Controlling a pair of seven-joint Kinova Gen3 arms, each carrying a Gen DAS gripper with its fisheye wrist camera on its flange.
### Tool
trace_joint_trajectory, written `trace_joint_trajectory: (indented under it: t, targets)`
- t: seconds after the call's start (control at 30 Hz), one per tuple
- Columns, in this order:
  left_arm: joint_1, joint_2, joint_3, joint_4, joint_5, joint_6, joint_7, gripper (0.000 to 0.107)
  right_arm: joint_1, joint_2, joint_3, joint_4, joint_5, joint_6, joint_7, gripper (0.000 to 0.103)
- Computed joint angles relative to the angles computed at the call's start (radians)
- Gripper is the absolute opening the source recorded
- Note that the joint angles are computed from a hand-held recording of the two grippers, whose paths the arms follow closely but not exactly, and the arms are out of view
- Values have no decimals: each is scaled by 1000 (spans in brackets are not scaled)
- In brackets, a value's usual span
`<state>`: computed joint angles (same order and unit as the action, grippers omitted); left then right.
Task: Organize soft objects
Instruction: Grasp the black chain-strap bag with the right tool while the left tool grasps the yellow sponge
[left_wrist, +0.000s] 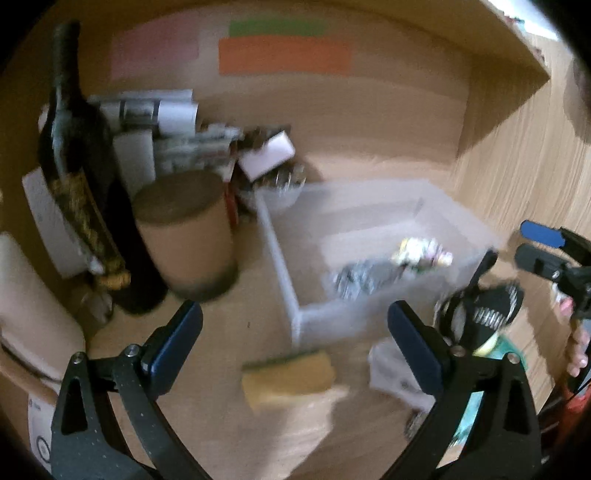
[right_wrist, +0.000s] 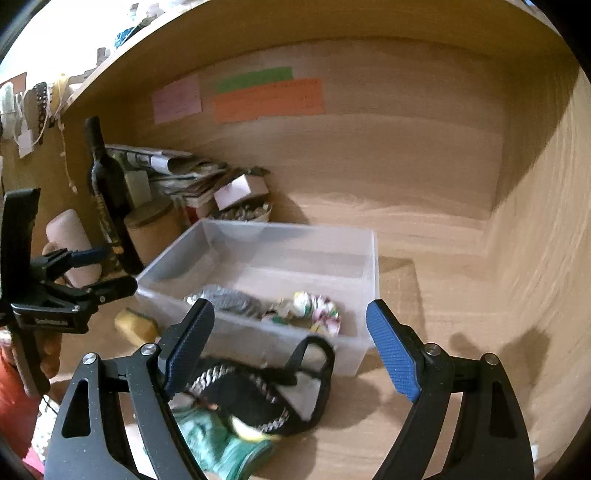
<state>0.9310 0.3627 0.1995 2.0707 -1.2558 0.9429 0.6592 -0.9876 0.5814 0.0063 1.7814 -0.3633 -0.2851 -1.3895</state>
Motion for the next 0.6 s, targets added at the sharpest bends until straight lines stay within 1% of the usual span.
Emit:
trace_joint_trajectory:
  t: [0.1,0.13,0.2,0.27,0.33,0.43,0.5,0.53,0.57,0.6]
  targets:
    - [-8,17,5,8,37,-25,-6,102,37,3,-51,15,35,4,-22,83]
    - [-12,24,1,10,43,-39,-9,102,38,4,-55,23,40,1,-27,83]
    - [-20,33,-6,18,58,-82,-14,102,39,10,-64,31,44,-3,-42,83]
    - [-16,34,-12,25,70,-114,-19,102,66,22,-97,31,67,7,-67,83]
    - [-15,45,-25,28,70,-146,-17,102,106,30,-142,32,103,18,-102,83]
    - [-9,61,-50,33,65,-180,3,102,107,38,-142,32,126,25,-135,82]
    - [-7,66,-67,41,51,-204,36,102,133,45,-167,26,155,35,-160,81]
    - [-7,65,-75,48,38,-218,56,101,141,47,-174,26,166,37,-173,77]
    - [1,65,-80,54,27,-218,78,96,154,50,-187,26,182,38,-184,70]
    - [6,61,-80,58,19,-217,90,93,168,53,-203,24,202,43,-194,65]
